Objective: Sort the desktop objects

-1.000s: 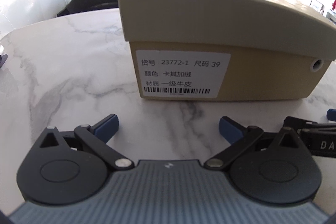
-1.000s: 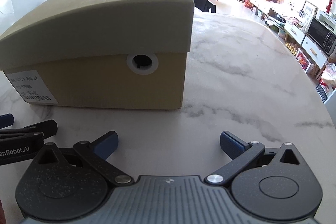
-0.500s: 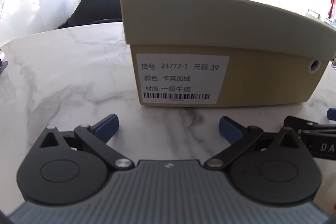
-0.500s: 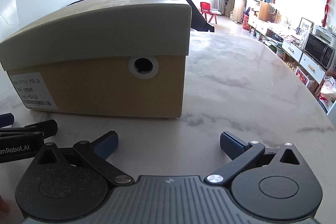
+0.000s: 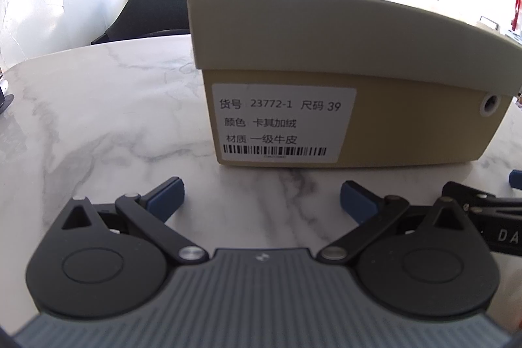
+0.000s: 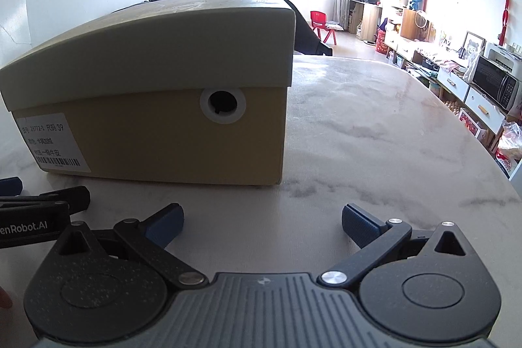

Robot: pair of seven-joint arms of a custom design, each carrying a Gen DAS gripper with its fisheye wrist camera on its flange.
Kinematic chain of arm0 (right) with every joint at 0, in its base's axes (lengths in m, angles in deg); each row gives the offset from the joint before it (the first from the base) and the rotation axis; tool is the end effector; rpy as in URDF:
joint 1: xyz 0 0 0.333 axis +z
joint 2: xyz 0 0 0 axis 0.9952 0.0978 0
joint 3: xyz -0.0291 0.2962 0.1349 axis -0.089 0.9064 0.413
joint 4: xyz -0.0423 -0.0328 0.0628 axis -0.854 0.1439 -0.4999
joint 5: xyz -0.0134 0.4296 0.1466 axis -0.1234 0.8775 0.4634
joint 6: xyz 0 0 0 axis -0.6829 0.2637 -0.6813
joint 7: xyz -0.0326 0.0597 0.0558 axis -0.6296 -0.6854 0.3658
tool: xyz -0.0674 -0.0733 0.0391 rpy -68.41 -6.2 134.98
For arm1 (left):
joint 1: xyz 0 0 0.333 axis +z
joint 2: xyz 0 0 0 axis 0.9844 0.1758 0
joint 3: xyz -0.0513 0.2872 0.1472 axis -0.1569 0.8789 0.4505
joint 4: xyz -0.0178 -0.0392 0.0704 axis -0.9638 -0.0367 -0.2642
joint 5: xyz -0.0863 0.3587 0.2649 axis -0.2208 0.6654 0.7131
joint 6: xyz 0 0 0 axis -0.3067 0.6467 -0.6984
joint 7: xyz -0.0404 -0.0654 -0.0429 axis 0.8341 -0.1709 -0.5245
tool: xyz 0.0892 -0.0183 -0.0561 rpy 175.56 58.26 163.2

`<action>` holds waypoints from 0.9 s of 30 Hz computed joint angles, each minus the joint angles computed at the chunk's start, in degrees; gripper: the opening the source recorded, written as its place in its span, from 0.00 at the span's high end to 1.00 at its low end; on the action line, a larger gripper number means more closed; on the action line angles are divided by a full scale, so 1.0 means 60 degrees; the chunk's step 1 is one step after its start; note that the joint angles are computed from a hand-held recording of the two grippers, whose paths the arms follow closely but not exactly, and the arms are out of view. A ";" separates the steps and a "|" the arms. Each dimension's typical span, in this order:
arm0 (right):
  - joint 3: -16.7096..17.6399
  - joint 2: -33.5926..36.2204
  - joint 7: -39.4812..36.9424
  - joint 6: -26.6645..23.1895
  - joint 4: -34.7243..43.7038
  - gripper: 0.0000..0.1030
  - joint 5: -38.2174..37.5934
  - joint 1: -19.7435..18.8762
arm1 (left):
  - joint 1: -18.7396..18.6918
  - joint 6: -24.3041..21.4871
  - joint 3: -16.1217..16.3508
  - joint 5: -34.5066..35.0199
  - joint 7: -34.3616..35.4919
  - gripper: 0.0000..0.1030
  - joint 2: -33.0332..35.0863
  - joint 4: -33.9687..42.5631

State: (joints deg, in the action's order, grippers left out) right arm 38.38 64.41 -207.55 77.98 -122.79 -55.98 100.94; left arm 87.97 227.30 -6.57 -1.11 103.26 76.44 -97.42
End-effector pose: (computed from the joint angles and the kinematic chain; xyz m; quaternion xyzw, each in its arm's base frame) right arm 0.5540 0.2363 0.3936 -0.5115 0.7419 -0.3518 0.2534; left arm 0.6532 -0.0917 0.3695 -0.5184 0.7404 -0.3507 0.2451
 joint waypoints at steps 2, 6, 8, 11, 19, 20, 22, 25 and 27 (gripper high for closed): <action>0.0023 0.0004 0.0028 -0.0040 0.0003 0.00 0.0003 0.0026 | 0.0374 -0.0369 0.0103 -0.0093 0.0466 0.00 0.0316 0.0396; 0.0031 0.0026 0.0061 -0.0078 0.0020 0.00 -0.0003 0.0063 | 0.0171 -0.0364 0.0278 0.0013 0.0325 0.00 0.0346 0.0444; 0.0030 0.0024 0.0079 -0.0083 0.0011 0.00 -0.0014 0.0072 | 0.0157 -0.0356 0.0290 0.0215 0.0148 0.00 0.0427 0.0521; 0.0018 0.0020 0.0074 -0.0072 0.0006 0.00 -0.0017 0.0069 | 0.0254 -0.0316 0.0163 0.0260 0.0109 0.00 0.0412 0.0481; 0.0017 0.0032 0.0083 -0.0079 0.0016 0.00 -0.0020 0.0078 | 0.0390 -0.0269 -0.0002 0.0367 0.0013 0.00 0.0402 0.0438; 0.0017 0.0037 0.0083 -0.0081 0.0021 0.00 -0.0021 0.0079 | 0.0407 -0.0264 -0.0022 0.0375 0.0008 0.00 0.0402 0.0434; 0.0011 0.0025 0.0076 -0.0072 0.0010 0.00 -0.0019 0.0076 | 0.0448 -0.0264 -0.0060 0.0379 0.0020 0.00 0.0410 0.0436; 0.0011 0.0032 0.0076 -0.0070 0.0016 0.00 -0.0021 0.0074 | 0.0511 -0.0314 -0.0084 0.0398 0.0061 0.00 0.0443 0.0479; 0.0013 0.0020 0.0073 -0.0072 0.0007 0.00 -0.0015 0.0074 | 0.0531 -0.0364 -0.0069 0.0427 0.0074 0.00 0.0462 0.0515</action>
